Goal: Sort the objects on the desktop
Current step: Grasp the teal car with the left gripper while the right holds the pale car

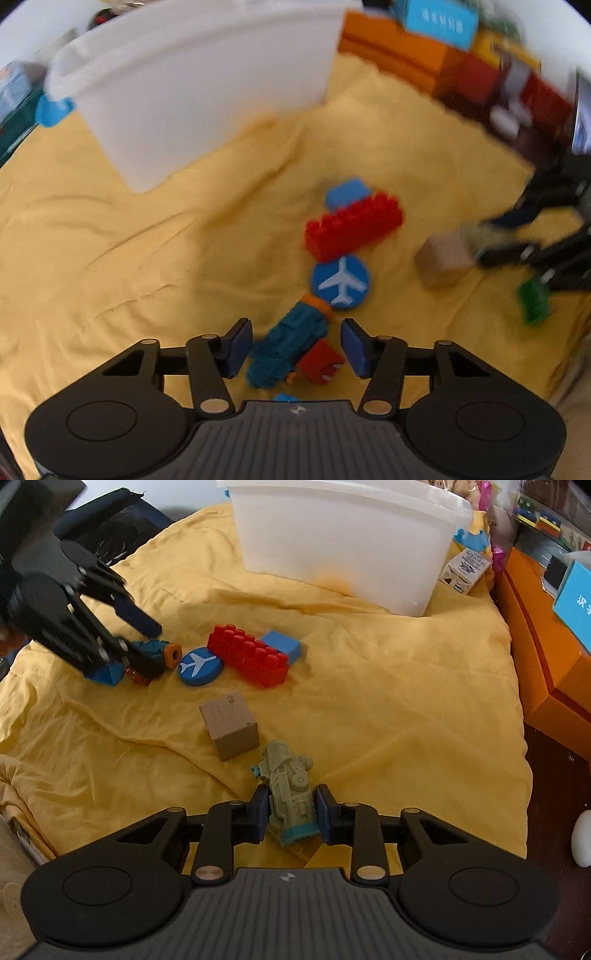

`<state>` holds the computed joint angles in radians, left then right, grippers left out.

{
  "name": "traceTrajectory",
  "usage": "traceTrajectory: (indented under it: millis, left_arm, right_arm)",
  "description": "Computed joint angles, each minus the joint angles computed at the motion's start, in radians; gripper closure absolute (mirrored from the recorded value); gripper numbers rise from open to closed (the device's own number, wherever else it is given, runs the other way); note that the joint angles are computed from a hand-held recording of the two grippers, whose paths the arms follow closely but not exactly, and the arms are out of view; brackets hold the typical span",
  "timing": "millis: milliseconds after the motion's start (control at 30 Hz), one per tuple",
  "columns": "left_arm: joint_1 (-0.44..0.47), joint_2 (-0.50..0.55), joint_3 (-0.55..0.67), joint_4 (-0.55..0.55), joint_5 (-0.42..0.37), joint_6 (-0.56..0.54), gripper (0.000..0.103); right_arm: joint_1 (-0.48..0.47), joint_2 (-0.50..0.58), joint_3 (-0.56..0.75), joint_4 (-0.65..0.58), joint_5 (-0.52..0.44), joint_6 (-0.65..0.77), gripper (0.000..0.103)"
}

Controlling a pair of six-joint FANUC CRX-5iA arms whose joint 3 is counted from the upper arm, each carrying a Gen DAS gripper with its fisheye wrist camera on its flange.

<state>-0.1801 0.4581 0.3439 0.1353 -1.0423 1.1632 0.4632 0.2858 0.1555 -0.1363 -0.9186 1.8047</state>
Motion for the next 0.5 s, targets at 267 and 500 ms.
traceTrajectory:
  millis: [267, 500]
  left_arm:
    - [0.030, 0.016, 0.008, 0.022, 0.025, 0.097, 0.071]
    - [0.027, -0.058, -0.133, 0.034, 0.143, 0.167, 0.075]
  right_arm:
    - [-0.001, 0.017, 0.018, -0.001, 0.006, -0.015, 0.070]
    - [-0.006, 0.029, 0.045, -0.004, -0.029, 0.019, 0.070]
